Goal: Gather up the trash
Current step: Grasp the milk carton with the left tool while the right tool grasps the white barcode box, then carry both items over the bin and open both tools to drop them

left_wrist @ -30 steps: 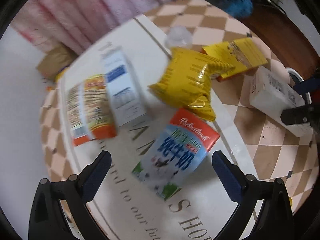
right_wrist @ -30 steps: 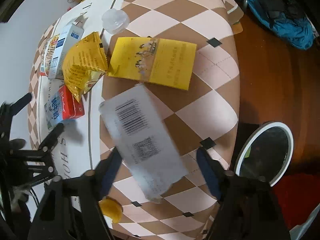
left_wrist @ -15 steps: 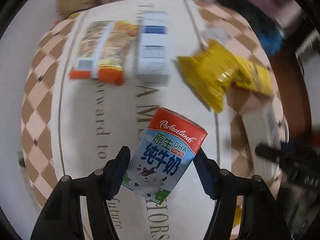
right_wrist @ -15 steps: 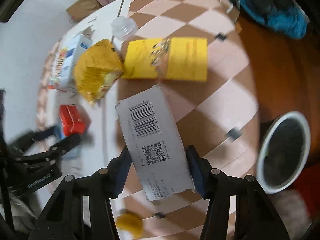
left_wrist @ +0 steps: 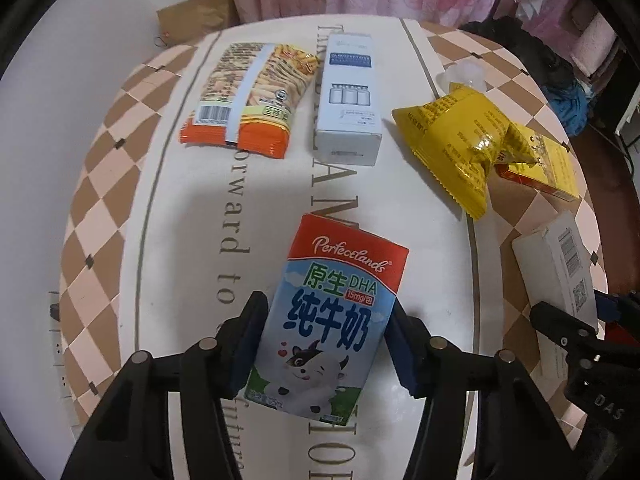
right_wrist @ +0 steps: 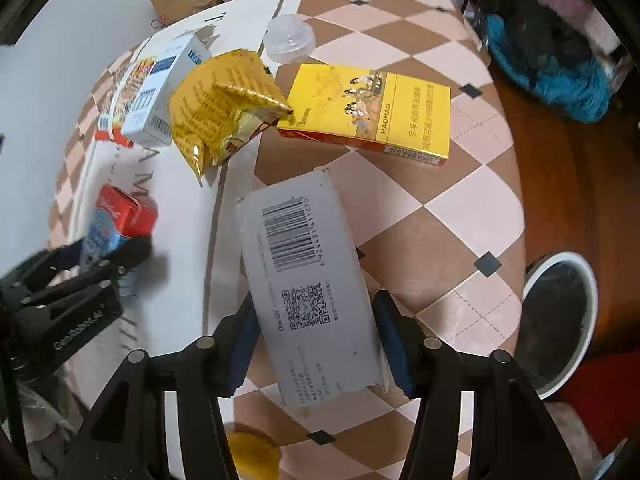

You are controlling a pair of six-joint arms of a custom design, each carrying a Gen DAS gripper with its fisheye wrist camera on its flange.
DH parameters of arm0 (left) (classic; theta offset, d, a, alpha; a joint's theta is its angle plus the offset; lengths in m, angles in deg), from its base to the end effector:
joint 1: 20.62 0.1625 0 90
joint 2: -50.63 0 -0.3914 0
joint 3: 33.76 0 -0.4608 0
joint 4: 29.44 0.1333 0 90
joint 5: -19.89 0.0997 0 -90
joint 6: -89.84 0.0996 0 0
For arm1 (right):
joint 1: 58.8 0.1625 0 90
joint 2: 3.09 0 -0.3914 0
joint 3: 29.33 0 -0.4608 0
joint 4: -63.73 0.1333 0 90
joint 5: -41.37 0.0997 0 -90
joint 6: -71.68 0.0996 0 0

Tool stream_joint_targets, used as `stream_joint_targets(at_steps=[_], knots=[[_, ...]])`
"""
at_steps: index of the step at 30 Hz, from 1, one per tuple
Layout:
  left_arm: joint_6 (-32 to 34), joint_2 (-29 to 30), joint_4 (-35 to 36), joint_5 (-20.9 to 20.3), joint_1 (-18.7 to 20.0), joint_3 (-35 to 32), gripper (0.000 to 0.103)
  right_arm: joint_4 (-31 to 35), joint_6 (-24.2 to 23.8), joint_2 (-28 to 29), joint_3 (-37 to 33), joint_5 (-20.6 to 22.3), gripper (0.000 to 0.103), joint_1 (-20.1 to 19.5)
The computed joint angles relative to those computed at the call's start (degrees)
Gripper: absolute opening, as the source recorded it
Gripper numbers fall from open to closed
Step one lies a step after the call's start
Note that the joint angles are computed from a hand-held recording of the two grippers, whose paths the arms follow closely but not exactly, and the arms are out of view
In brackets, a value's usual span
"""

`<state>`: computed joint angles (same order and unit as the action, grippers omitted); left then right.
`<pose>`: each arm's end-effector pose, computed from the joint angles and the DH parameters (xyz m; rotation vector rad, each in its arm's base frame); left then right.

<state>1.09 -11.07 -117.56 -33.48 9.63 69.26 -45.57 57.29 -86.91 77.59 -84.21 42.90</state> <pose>-0.3777 -0.4434 0.0764 -0.2738 2.2190 -0.4680 0.1874 -0.5332 0.2834 0.5950 -2.4494 -0.1026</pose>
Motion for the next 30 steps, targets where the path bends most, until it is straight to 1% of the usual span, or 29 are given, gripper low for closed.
stream_joint_targets(at_steps=[2, 7, 11, 12, 14, 16, 19, 21, 23, 25, 26, 28, 30], knots=[[-2.65, 0.29, 1.78, 0.47, -1.54, -0.44, 0.053, -2.41, -1.47, -0.77, 1.45, -0.83, 0.054, 0.42], [-7.74, 0.37, 6.55, 2.62, -5.53, -2.68, 0.053, -4.45, -1.42, -3.0, 2.49, 1.14, 0.053, -0.12], [-8.62, 1.35, 8.87, 5.84, -8.25, -5.81, 0.053, -5.16, -2.03, -6.51, 2.35, 4.47, 0.053, -0.27], [-8.24, 0.51, 8.77, 6.47, -8.39, -5.39, 0.053, -5.07, -2.24, -7.39, 2.15, 5.2, 0.053, -0.46], [-6.87, 1.69, 8.66, 8.45, -9.1, -8.25, 0.053, -4.43, -2.47, -10.23, 1.6, 7.2, 0.053, -1.08], [-4.68, 2.92, 7.48, 10.47, -9.24, -10.51, 0.053, -3.95, -2.7, -11.92, 0.08, 8.99, 0.053, -1.56], [0.53, 6.47, 3.41, 13.14, -9.53, -14.96, 0.053, -3.71, -3.18, -14.19, -1.98, 11.02, 0.053, -2.42], [4.8, 8.87, -0.57, 14.08, -9.76, -17.43, 0.053, -3.24, -3.57, -15.69, -4.19, 12.36, 0.053, -3.43], [10.68, 12.61, -5.6, 14.63, -9.41, -20.97, 0.053, -2.95, -3.78, -17.01, -6.02, 13.3, 0.053, -4.57], [15.02, 15.76, -9.55, 13.94, -8.95, -23.88, 0.053, -2.53, -3.52, -17.89, -8.13, 14.02, 0.053, -6.09], [18.32, 18.3, -13.19, 12.86, -8.45, -26.02, 0.053, -2.6, -3.65, -18.24, -9.34, 13.87, 0.053, -7.14], [22.56, 22.51, -17.12, 10.83, -7.81, -29.83, 0.053, -2.81, -4.3, -18.51, -10.61, 12.75, 0.053, -8.69], [25.93, 26.14, -20.01, 8.46, -7.06, -33.16, 0.053, -3.46, -5.05, -18.53, -12.01, 11.62, 0.053, -11.33]])
